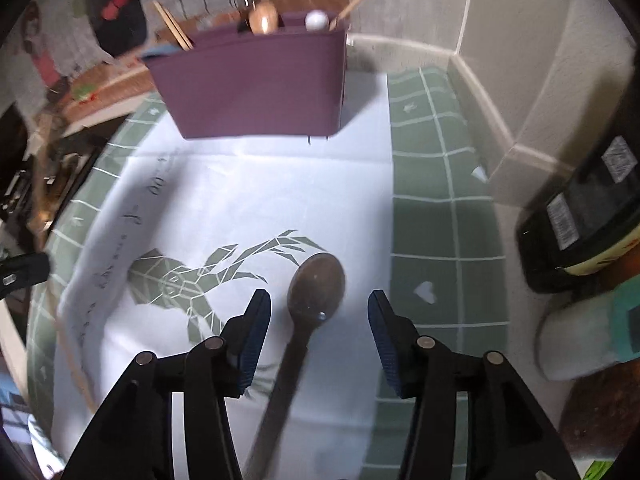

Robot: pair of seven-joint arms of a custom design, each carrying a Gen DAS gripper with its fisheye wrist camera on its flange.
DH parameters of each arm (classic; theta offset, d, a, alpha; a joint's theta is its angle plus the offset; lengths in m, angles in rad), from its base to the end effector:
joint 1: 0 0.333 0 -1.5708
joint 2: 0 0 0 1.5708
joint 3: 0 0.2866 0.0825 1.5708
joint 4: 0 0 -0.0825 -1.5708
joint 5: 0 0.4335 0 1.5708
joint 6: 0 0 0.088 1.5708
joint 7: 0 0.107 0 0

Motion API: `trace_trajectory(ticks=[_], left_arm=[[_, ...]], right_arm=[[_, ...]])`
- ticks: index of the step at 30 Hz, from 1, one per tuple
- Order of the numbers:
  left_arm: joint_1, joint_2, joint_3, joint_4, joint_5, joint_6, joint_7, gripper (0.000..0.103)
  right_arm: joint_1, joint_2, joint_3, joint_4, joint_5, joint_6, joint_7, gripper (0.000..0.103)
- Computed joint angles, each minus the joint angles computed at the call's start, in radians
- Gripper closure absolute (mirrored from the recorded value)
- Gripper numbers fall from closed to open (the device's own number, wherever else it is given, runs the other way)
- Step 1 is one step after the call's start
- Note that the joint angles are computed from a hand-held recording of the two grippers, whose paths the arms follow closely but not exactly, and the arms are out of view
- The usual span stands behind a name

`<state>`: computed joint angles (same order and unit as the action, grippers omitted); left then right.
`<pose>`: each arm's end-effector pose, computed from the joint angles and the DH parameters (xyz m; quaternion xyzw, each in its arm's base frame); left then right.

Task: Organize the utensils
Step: 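Lift the grey-bowled spoon and chopstick and carry both over the purple holder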

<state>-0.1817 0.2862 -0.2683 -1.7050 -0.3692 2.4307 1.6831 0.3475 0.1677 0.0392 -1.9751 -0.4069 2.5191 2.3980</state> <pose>0.6486 -0.2982 0.4306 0.5665 -0.7741 0.2814 0.0241 0.6093 0.2514 0.3688 -0.6323 0.7388 -0.1737 0.1553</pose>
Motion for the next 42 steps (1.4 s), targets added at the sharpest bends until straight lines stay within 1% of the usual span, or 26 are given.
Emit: trace_trajectory(ticks=[2, 3, 5, 7, 8, 9, 11, 13, 19, 26, 34, 42], left_arm=[[0.008, -0.017, -0.002, -0.019, -0.017, 0.011, 0.012, 0.096], [0.012, -0.027, -0.004, -0.03, -0.031, 0.014, 0.022, 0.096], [0.017, -0.042, -0.004, -0.045, -0.052, 0.018, 0.035, 0.096], [0.02, -0.056, -0.004, -0.061, -0.072, 0.024, 0.049, 0.096], [0.02, -0.061, -0.003, -0.066, -0.079, 0.027, 0.054, 0.096], [0.02, -0.067, -0.002, -0.072, -0.084, 0.03, 0.057, 0.096], [0.017, -0.076, -0.001, -0.081, -0.093, 0.038, 0.063, 0.096], [0.015, -0.081, -0.001, -0.085, -0.101, 0.041, 0.07, 0.096], [0.006, -0.084, 0.0, -0.084, -0.106, 0.043, 0.091, 0.096], [-0.001, -0.09, -0.007, -0.084, -0.127, 0.047, 0.126, 0.096], [-0.011, -0.113, -0.013, -0.091, -0.164, 0.077, 0.177, 0.096], [-0.024, -0.131, -0.01, -0.074, -0.177, 0.113, 0.204, 0.096]], right_arm=[[0.007, 0.043, -0.001, 0.047, 0.002, -0.046, 0.014, 0.055], [0.01, 0.062, -0.001, 0.068, 0.01, -0.07, 0.019, 0.053], [0.023, 0.074, -0.008, 0.084, -0.008, -0.078, 0.047, 0.053], [0.025, 0.081, -0.003, 0.094, 0.002, -0.079, 0.021, 0.057], [0.024, 0.081, 0.0, 0.094, 0.011, -0.074, -0.003, 0.068], [0.024, 0.081, 0.003, 0.095, 0.02, -0.069, -0.023, 0.074], [0.023, 0.072, 0.01, 0.088, 0.048, -0.061, -0.059, 0.074], [0.03, 0.053, 0.006, 0.065, 0.035, -0.037, -0.056, 0.074], [0.04, -0.039, 0.008, -0.008, -0.044, 0.025, -0.014, 0.075], [0.017, -0.126, 0.025, -0.066, -0.115, 0.089, 0.07, 0.075], [-0.01, -0.184, 0.051, -0.085, -0.226, 0.122, 0.174, 0.075], [-0.029, -0.22, 0.074, -0.074, -0.305, 0.129, 0.212, 0.075]])
